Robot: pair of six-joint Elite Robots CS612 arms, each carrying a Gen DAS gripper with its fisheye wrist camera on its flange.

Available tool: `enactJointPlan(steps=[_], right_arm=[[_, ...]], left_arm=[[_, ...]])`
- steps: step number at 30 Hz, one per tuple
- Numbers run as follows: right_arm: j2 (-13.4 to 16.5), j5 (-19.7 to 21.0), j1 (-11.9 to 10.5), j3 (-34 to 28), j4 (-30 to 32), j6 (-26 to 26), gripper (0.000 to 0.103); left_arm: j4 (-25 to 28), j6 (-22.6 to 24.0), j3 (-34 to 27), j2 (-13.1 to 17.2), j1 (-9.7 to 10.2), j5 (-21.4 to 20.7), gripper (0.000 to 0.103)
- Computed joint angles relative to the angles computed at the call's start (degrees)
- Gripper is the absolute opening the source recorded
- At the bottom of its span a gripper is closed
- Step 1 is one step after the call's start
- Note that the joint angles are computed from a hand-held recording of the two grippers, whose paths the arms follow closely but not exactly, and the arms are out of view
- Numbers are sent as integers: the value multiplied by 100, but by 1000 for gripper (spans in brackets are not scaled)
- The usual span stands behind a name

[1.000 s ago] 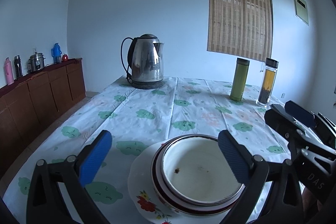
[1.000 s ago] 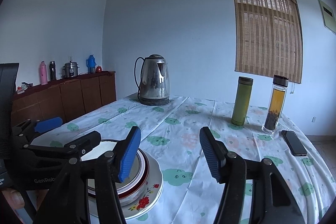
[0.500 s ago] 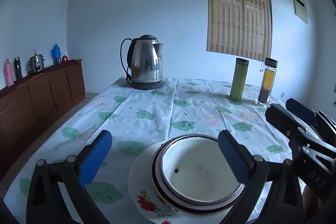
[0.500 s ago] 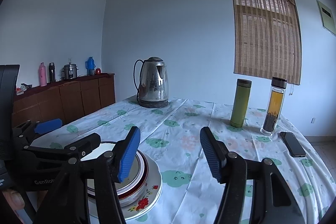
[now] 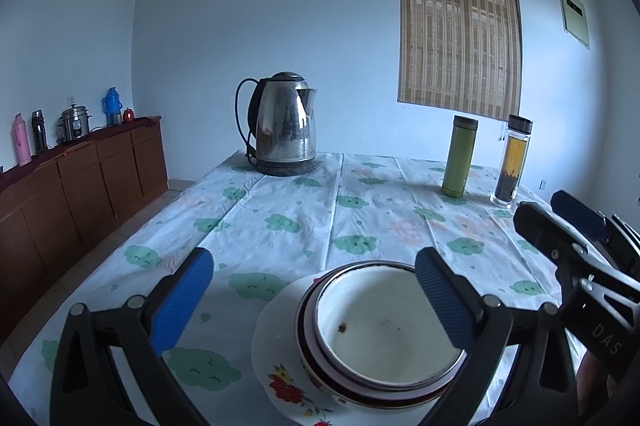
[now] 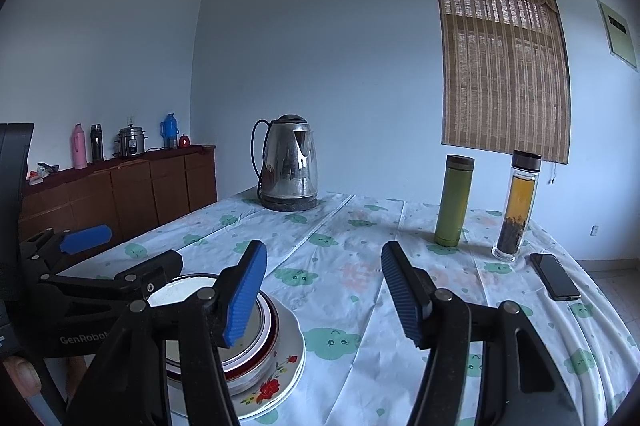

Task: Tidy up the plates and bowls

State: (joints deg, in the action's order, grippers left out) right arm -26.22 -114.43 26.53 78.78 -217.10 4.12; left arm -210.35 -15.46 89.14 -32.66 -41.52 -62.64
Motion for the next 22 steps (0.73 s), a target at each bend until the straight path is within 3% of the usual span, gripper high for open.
enactJointPlan(steps=[22], right_arm=[[10,-17,-3,-2,-18,-40,62]], left_arm=[[-189,306,-33,48,-56,252,103]])
